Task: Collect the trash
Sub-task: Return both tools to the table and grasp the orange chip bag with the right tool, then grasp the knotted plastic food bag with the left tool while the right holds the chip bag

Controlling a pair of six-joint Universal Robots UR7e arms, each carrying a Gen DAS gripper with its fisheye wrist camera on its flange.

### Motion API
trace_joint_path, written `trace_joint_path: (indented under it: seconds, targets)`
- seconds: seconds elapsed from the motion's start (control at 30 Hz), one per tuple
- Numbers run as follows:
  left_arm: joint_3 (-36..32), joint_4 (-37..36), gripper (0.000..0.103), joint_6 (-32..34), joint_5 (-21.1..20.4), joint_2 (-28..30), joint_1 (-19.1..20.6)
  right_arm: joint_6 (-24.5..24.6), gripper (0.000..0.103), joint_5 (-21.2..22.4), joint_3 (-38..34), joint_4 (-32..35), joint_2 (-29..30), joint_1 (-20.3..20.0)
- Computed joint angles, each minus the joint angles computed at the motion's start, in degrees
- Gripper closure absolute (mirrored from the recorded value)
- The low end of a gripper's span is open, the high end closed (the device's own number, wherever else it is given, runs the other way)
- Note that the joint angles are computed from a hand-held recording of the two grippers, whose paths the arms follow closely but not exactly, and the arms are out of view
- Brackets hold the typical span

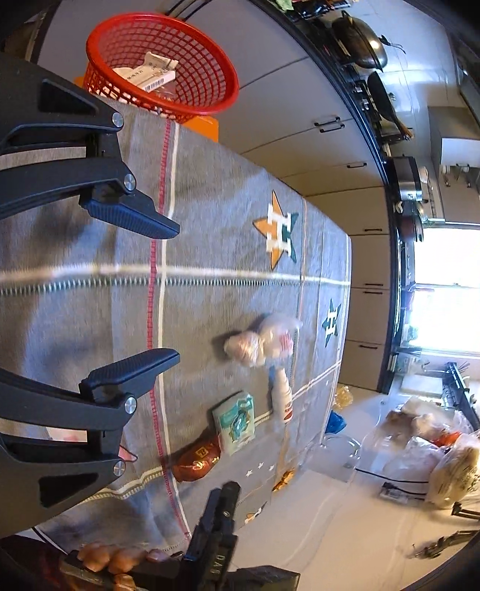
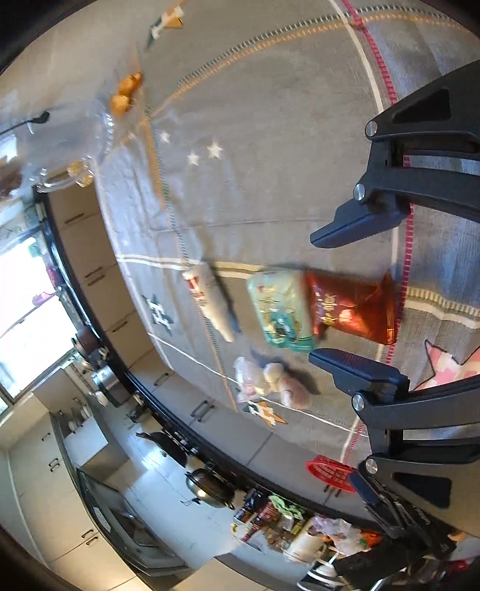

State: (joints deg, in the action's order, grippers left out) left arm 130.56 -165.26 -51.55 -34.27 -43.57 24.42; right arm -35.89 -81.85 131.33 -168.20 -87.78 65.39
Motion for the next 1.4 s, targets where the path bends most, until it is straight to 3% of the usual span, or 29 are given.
trace_joint_path:
  seconds: [0.3, 0.37, 0.4, 0.53, 0.67, 0.97, 1.07, 1.13, 1.4]
  targets:
    - [-4.81, 1.03, 0.041, 1.8, -1.76, 1.65, 2.43, -5.61, 0.042, -8.08, 1.44, -5.02, 5.5, 3.91]
    - [-6.11, 0.12, 0.037, 2.38, -2.28, 1.95, 3.28, -6.17, 0.057, -8.94, 1.52, -5.91, 6.18, 4.01]
    - [-6.6, 0.09, 0.035, 2.38, -2.32, 2.11, 3.5, -6.53, 0.058, -9.06, 1.62, -6.77, 6.35, 3.81]
    - [-10.55, 0.21, 0.035, 3.66, -3.25, 3.92, 5.22, -6.56, 0.067, -5.17, 1.48, -4.66, 4.94, 1.23]
    - [-15.33, 1.49, 0.032, 4.68, -2.42, 6.97, 6.88, -4.44, 0.068, -1.42, 1.01, -2.66, 3.01, -1.27]
    - [-25.13, 9.78, 0.032, 5.74, -0.94, 12.54, 11.65, -1.72, 0.068, 0.64, 0.61, 0.02, 1.96, -3.02]
    - [-26.7, 10.8, 0.043, 6.26, -0.76, 13.71, 12.45, -1.84, 0.068, 0.8, 0.68, 0.25, 1.8, -3.1]
    - [-27.39, 10.94, 0.065, 7.43, -2.46, 14.18, 13.16, -1.97, 0.068, 1.04, 0.68, 0.6, 1.59, -3.17]
    - [-23.93, 7.08, 0.067, 9.17, -1.89, 14.21, 11.29, -4.13, 0.068, 1.19, 2.44, -2.48, 0.97, -2.71]
